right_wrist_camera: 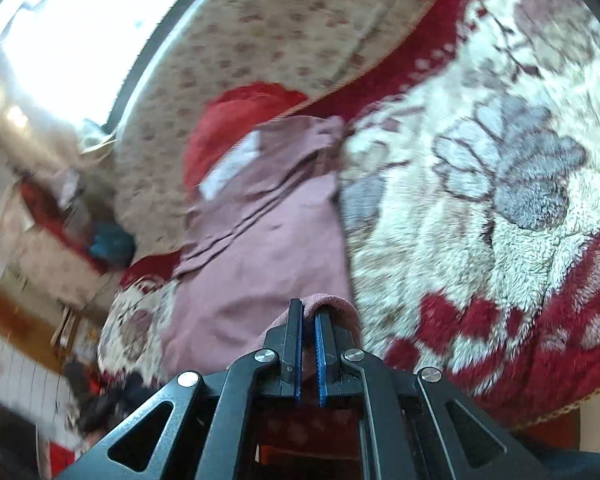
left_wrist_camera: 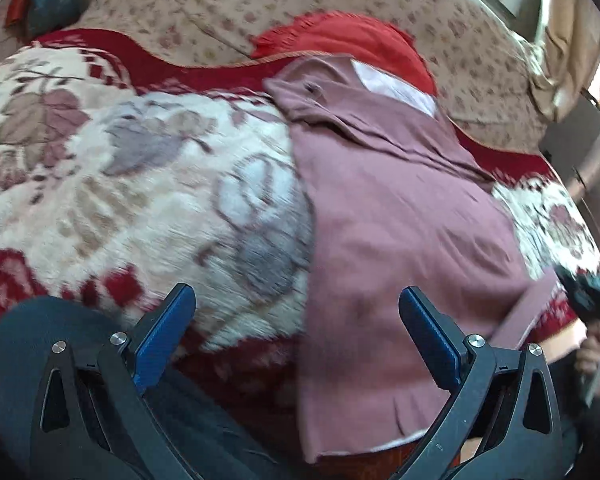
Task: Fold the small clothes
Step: 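Grasp the hem with the left tool while the right tool holds it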
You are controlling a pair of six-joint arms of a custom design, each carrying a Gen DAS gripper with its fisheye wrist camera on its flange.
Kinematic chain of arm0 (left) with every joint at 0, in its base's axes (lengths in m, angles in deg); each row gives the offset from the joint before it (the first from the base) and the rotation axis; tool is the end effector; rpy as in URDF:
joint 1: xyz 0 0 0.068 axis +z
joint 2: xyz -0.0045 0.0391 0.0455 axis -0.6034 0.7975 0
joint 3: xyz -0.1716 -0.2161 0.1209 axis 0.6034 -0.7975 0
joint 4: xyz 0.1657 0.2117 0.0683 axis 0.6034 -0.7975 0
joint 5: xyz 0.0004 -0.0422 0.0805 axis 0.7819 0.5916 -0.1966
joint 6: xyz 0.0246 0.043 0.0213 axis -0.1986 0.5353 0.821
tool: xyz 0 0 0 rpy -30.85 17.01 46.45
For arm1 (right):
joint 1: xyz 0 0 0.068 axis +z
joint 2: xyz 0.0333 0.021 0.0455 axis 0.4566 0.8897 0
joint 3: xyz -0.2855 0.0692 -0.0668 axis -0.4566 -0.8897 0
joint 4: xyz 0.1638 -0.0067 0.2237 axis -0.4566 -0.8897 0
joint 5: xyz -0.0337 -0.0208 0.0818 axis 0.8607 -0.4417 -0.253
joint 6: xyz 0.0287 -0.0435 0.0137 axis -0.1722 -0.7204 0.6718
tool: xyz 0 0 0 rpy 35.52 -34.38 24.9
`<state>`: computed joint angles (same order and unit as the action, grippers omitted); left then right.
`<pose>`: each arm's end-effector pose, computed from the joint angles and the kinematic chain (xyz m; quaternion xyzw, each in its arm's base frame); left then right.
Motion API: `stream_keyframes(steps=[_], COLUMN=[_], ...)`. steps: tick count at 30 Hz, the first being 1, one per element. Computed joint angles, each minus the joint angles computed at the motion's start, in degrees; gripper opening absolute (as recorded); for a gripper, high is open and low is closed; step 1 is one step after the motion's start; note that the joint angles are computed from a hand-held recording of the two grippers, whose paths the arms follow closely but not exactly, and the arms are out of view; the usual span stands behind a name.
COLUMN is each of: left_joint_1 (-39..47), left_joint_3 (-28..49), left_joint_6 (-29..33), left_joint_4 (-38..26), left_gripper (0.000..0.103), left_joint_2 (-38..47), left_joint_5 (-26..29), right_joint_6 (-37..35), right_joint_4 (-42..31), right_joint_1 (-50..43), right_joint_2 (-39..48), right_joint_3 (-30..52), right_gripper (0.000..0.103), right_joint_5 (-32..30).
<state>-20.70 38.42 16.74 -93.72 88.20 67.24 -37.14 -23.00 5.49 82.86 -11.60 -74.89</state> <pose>0.3859 0.0929 0.1364 0.1531 0.9227 -0.1877 0.3000 0.1994 -0.0607 0.1524 0.3130 0.8341 0.2638 0.3698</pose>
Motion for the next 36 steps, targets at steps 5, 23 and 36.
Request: stream_keyframes(steps=[5, 23, 36], left_joint_1=[-1.0, -0.99, -0.05], left_joint_3=[-2.45, 11.26, 12.02], left_joint_6=[5.51, 10.41, 9.21], left_joint_4=[0.35, -24.71, -25.54], left_gripper=[0.102, 0.098, 0.074], left_joint_2=[-2.82, 15.0, 15.59], left_joint_5=[0.83, -3.68, -3.42], right_joint_6=[5.62, 8.86, 8.84], right_joint_4=[1.01, 0.75, 1.02], right_joint_1=[1.38, 4.86, 5.02], right_joint_2=[9.49, 15.99, 15.68], right_joint_3=[5.29, 8.52, 8.07], right_gripper=[0.005, 0.005, 0.005], right_joint_5=[3.28, 9.35, 9.6])
